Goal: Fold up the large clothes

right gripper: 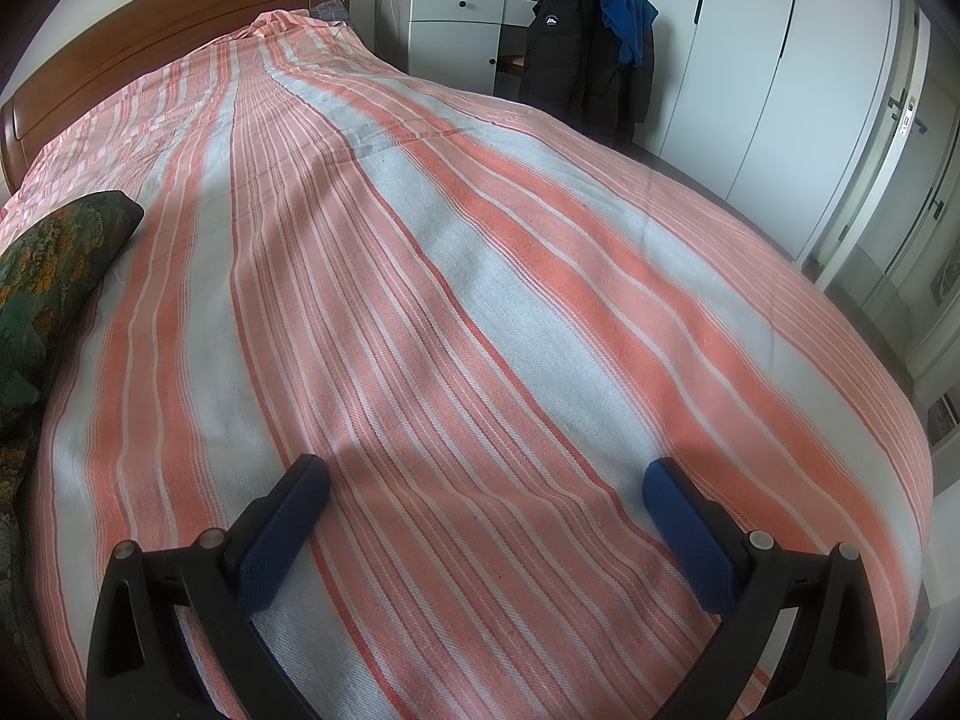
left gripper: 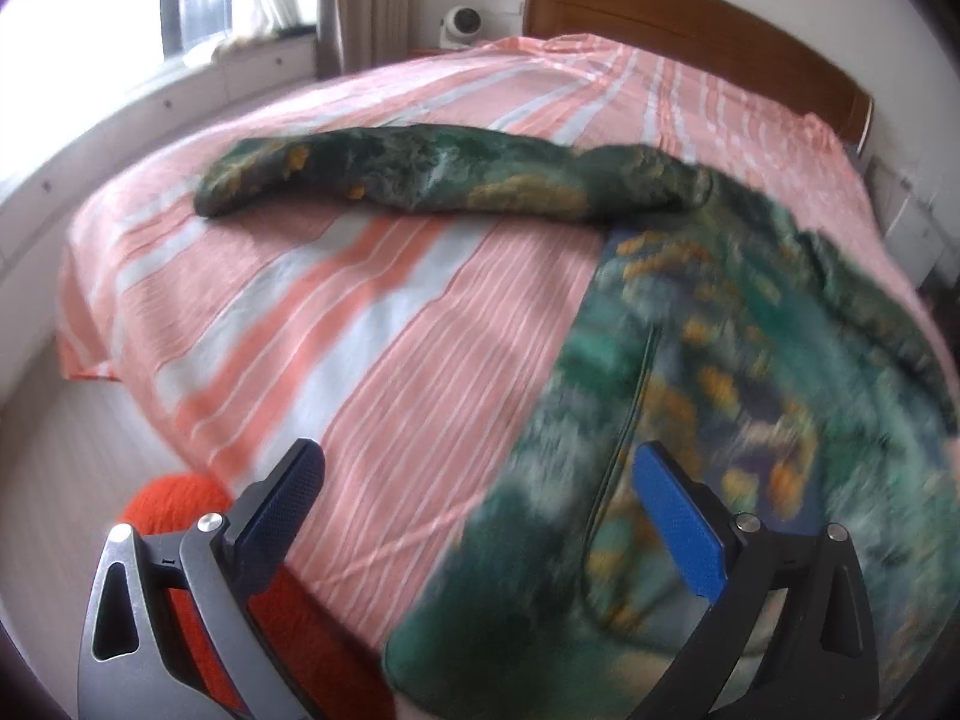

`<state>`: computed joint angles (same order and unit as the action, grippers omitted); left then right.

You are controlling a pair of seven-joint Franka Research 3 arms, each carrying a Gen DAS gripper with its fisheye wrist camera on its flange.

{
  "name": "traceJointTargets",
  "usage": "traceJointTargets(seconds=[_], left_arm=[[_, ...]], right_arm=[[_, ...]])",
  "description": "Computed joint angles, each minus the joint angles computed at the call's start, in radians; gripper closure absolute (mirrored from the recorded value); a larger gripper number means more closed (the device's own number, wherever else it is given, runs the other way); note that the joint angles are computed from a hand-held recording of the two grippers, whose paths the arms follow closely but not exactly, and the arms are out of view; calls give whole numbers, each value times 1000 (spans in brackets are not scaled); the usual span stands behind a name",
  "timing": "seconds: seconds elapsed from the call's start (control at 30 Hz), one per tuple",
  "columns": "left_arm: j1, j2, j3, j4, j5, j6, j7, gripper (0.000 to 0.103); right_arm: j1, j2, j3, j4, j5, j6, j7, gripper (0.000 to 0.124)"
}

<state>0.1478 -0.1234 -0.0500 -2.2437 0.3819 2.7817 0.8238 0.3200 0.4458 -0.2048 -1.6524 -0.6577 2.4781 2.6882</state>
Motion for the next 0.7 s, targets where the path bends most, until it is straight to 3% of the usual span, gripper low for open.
traceJointTargets(seconds=[0.07, 0.1, 0.2, 0.3, 0.37, 0.4, 0.57, 0.6, 0.63, 0.67, 0.7], left_arm=[[-34, 47, 43, 62, -235, -11, 221, 1], [-56, 89, 72, 125, -395, -63, 380, 1], [-2, 206, 62, 275, -570, -144, 546, 1], [78, 340, 25, 425, -689, -167, 610, 1], [120, 440, 11, 535, -724, -214, 568, 1], [127, 484, 21, 574, -713, -201, 494, 1], [196, 550, -21, 636, -743, -38, 371, 4], [206, 556, -24, 640, -744, 4, 339, 12], [215, 563, -23, 650, -734, 22, 309, 47], [207, 578, -2, 685, -688, -12, 263, 87], [189, 599, 29, 754, -607, -97, 228, 87]], right_arm=[[1, -4, -1, -6, -2, 2, 2, 21], [3, -5, -3, -9, -7, 5, 9, 21], [1, 15, -2, 18, -4, -7, 2, 21], [-3, 30, 2, 42, 16, -21, -21, 21], [-4, 47, 4, 70, 30, -38, -43, 21], [-3, 50, 2, 72, 33, -38, -48, 21], [6, 50, -13, 63, 27, -10, -30, 21], [8, 52, -14, 65, 25, -9, -29, 21], [10, 56, -16, 70, 23, -12, -29, 21], [11, 59, -17, 73, 23, -14, -29, 21], [12, 61, -18, 77, 24, -17, -30, 21]])
